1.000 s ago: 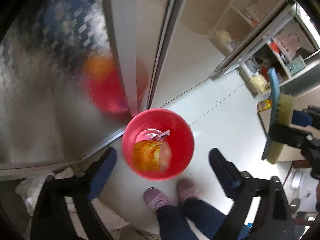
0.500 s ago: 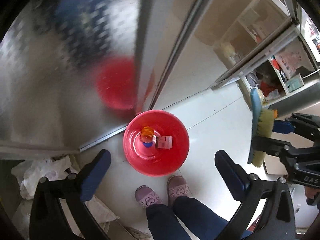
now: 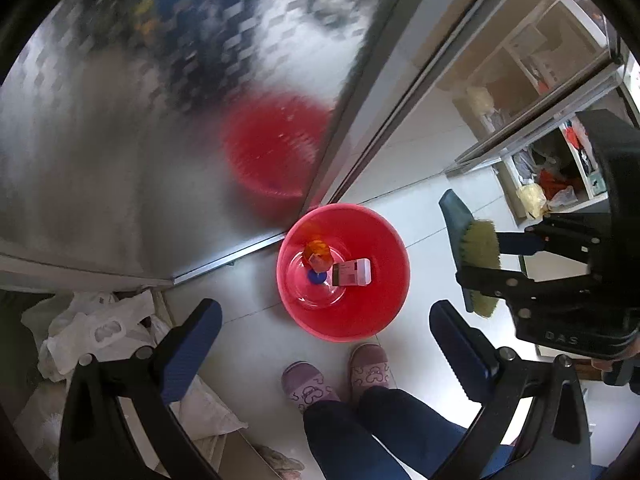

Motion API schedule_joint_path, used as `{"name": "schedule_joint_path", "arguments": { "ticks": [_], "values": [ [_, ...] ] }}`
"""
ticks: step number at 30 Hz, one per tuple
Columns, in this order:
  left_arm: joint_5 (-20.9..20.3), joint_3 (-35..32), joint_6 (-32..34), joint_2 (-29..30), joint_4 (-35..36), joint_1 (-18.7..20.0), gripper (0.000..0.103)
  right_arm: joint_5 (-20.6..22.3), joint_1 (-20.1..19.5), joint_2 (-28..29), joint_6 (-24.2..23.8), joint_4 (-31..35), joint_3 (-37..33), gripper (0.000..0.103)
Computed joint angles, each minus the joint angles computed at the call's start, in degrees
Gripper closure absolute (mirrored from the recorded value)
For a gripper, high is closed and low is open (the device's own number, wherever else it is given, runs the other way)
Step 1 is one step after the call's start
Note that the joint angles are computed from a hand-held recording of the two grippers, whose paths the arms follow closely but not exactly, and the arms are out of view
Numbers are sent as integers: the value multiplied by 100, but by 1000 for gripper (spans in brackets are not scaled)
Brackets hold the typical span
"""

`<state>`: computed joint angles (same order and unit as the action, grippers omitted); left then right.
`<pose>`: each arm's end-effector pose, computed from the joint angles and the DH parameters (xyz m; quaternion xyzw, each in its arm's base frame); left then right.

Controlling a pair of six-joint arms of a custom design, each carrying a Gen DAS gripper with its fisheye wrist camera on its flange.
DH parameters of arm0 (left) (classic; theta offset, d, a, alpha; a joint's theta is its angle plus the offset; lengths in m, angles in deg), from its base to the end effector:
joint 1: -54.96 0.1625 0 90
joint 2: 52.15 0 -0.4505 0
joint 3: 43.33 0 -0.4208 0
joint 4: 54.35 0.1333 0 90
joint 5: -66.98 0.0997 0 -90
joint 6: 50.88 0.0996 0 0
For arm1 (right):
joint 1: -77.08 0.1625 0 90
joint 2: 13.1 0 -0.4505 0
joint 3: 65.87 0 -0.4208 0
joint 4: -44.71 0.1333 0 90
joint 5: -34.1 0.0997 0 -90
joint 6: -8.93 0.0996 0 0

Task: Collect trash
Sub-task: 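Open the right gripper to drop the scrub brush into the bin, then raise both tools back up to the counter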

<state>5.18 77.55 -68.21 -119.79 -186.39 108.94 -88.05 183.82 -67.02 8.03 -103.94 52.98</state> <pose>-0.1505 -0.5137 0.1365 0.1802 0.9486 -0.0243 0.2591 0.2306 -0.4878 0.0507 0.1621 -0.9458 -0.0140 0.2811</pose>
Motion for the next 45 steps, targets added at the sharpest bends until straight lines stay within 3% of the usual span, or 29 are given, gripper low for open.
{"name": "schedule_joint_path", "arguments": {
  "ticks": [5, 6, 7, 9, 12, 16, 26, 32, 39, 45],
  "values": [
    [27, 86, -137, -98, 8, 39, 0, -33, -5, 119, -159, 32, -87, 66],
    [54, 102, -176, -120, 9, 29, 0, -60, 10, 123, -192, 11, -85, 57],
    [129, 118, -242, -142, 19, 5, 0, -120, 42, 121, -204, -27, -70, 37],
    [227, 169, -379, -244, -16, -59, 0, -249, 114, 73, -229, -171, -16, 16],
    [225, 166, -613, -437, 58, -167, 0, -232, 206, -101, -139, -206, 47, 15],
    [289, 2, -865, -761, 497, -500, 0, -162, 450, -566, 83, 52, 67, 2],
    [581, -1104, -1823, -1318, 2031, -1517, 0, -224, 1408, -1564, 661, 1415, -599, 1],
    [901, -1967, -1907, -1278, 3009, -1845, 0, -382, 1798, -1657, 927, 1854, -1198, 1],
    [1179, -2836, -1874, -1175, 3673, -1883, 0, -391, 2100, -1317, 542, 1895, -2131, 1],
    [1508, -3628, -1909, -972, 4148, -1614, 0, -131, 2070, -657, -82, 1958, -3078, 1]
  ]
}}
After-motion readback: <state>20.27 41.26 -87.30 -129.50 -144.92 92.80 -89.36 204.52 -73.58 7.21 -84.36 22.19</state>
